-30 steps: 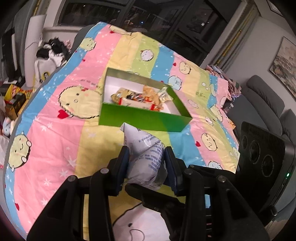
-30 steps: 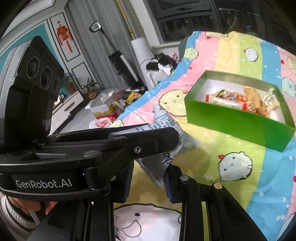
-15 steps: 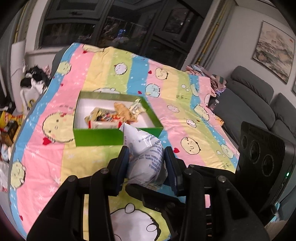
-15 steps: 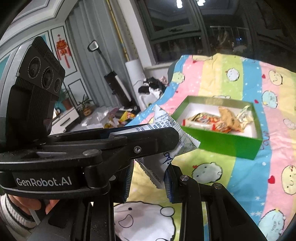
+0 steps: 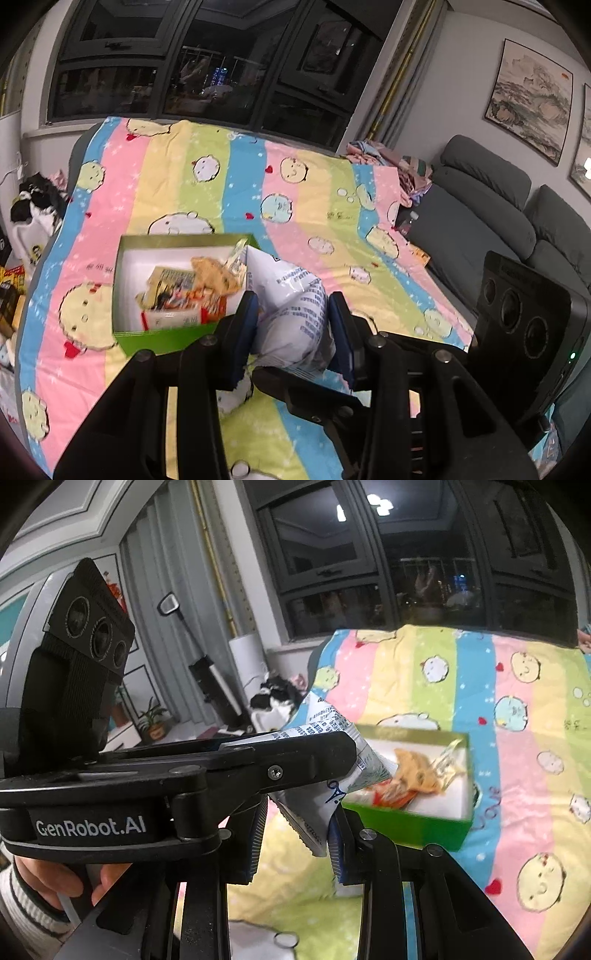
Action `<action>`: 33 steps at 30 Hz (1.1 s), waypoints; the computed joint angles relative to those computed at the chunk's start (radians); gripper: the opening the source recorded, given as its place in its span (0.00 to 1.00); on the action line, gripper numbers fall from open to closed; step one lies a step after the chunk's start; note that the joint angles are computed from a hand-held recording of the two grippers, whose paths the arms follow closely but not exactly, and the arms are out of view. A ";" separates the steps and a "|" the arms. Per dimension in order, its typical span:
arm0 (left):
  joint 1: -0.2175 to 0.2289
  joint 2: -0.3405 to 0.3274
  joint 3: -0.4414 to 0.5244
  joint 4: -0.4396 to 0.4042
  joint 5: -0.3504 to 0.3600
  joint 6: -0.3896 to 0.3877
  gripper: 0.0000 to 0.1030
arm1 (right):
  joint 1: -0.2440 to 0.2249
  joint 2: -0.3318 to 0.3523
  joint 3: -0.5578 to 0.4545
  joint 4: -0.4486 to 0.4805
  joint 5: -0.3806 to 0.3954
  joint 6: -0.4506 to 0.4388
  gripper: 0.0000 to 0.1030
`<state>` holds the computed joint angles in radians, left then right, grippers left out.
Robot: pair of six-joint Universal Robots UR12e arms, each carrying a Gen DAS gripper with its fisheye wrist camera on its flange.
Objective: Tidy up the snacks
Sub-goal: 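Carry the white packet over the green box and lower it inside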
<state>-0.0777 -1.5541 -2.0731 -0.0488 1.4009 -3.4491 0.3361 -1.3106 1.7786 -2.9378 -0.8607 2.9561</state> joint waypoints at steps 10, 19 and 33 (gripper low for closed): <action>0.027 -0.085 0.078 0.003 -0.060 0.024 0.39 | -0.004 0.060 -0.070 -0.021 -0.059 0.023 0.31; 0.051 -0.155 0.130 -0.028 -0.082 0.013 0.39 | -0.001 0.134 -0.148 0.030 -0.075 0.024 0.31; 0.084 -0.241 0.173 -0.075 -0.096 0.009 0.41 | 0.017 0.222 -0.250 0.163 -0.110 0.005 0.31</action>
<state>0.0065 -1.7953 -1.9001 -0.1241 1.3049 -3.4403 0.3534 -1.0885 1.5284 -2.7753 -0.9710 2.9606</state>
